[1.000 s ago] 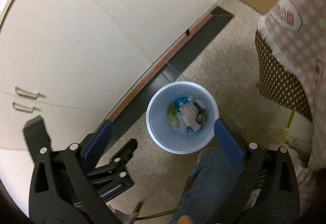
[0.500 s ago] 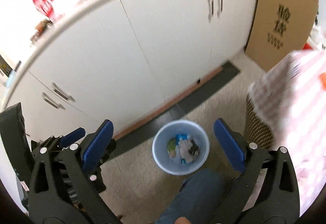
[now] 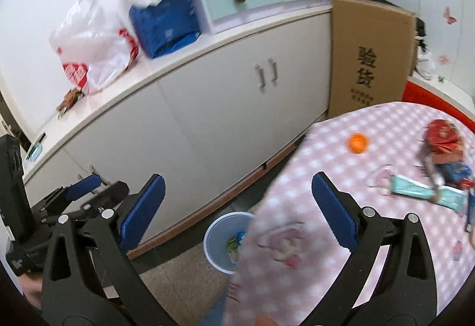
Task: Collect trash
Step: 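Move both open grippers back over the table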
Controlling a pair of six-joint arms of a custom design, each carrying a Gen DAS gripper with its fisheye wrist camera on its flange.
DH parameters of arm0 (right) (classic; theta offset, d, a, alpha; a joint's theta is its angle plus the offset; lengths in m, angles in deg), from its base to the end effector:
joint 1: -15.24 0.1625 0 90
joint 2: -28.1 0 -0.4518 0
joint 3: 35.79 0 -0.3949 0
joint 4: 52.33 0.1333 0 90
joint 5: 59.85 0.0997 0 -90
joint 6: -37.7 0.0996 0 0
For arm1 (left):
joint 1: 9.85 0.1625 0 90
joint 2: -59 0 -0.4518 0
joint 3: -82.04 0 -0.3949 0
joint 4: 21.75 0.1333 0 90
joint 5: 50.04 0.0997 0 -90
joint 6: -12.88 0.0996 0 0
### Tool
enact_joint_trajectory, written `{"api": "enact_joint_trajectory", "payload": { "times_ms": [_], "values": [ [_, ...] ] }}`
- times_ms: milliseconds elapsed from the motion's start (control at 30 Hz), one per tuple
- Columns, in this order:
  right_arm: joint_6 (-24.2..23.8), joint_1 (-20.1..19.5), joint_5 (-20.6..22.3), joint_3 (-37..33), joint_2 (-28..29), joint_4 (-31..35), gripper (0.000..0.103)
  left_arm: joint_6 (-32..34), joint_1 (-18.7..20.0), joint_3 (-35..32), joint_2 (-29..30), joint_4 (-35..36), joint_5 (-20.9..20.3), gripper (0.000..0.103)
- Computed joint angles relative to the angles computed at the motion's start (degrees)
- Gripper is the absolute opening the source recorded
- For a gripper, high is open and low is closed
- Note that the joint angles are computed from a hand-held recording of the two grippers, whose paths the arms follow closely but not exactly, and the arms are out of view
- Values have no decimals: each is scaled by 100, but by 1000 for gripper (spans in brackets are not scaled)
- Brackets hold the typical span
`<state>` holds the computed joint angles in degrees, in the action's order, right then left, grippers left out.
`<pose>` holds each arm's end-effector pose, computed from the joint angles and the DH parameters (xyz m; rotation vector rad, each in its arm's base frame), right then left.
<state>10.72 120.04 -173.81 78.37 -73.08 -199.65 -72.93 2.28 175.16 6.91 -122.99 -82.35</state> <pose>0.2002 -0.3941 0.5216 0.6873 -2.4049 0.9536 -0.5757 -0.3462 0.1640 0.1738 2.2768 -1.1465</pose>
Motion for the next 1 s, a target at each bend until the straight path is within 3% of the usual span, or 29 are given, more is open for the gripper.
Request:
{"api": "enact_joint_trajectory", "payload": {
  "times_ms": [500,1000],
  "values": [
    [-320,-886,371,-432,-1134,76,97,2083,-46,-1137,1237,-1713,40,86],
    [-295,-2472,550,-880,-1676,177,97,4105,231,-2443,2544,-2884,-841,86]
  ]
}}
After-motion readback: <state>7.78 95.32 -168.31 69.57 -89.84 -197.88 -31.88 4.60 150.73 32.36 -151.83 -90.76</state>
